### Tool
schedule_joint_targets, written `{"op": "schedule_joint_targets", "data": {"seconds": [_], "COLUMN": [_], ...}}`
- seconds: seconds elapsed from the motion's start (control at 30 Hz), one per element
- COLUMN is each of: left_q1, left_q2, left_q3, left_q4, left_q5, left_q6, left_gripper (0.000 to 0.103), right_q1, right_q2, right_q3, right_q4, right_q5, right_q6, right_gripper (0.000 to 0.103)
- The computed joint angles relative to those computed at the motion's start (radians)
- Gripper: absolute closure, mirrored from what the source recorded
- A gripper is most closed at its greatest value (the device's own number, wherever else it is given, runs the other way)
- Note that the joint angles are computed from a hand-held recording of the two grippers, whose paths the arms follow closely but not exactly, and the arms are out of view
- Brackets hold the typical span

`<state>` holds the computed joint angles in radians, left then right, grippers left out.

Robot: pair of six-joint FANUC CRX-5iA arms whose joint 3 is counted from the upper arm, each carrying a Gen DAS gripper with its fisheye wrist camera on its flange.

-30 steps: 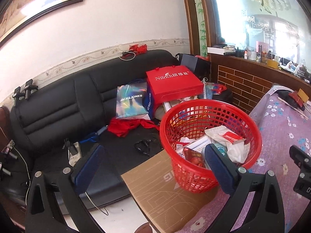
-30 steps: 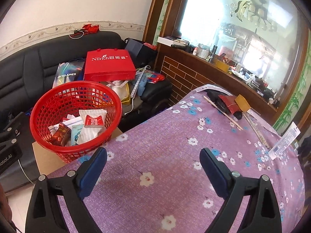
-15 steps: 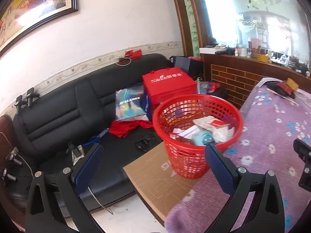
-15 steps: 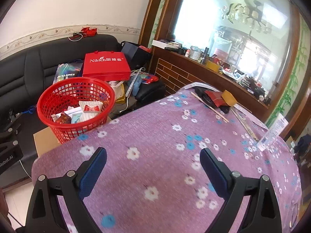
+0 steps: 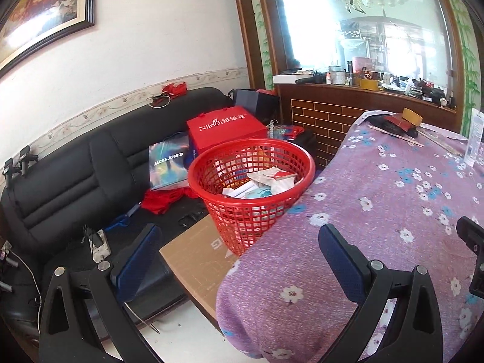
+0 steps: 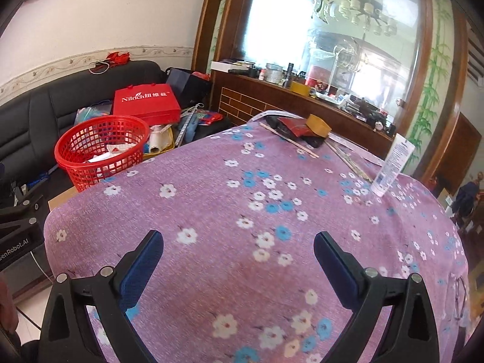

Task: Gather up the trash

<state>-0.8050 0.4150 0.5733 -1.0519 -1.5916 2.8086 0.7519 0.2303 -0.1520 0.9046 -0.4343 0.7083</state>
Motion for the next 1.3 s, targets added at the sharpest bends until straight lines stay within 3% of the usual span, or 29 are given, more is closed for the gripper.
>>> {"op": "schedule_joint_targets", "data": {"seconds": [1.3], "left_q1": [-0.010], "left_q2": [0.036], "left_q3": [0.052], "left_q4": [0.017], "left_q5": [0.026], "left_q6": [-0.064], "left_gripper": [0.000], "right_q1": [-0.022], "right_q2": [-0.009], "right_q3": [-0.006], "right_q4": [-0.062], "right_q5": [-0.020], "right_q6": [0.021], "right_gripper": [0.002]}}
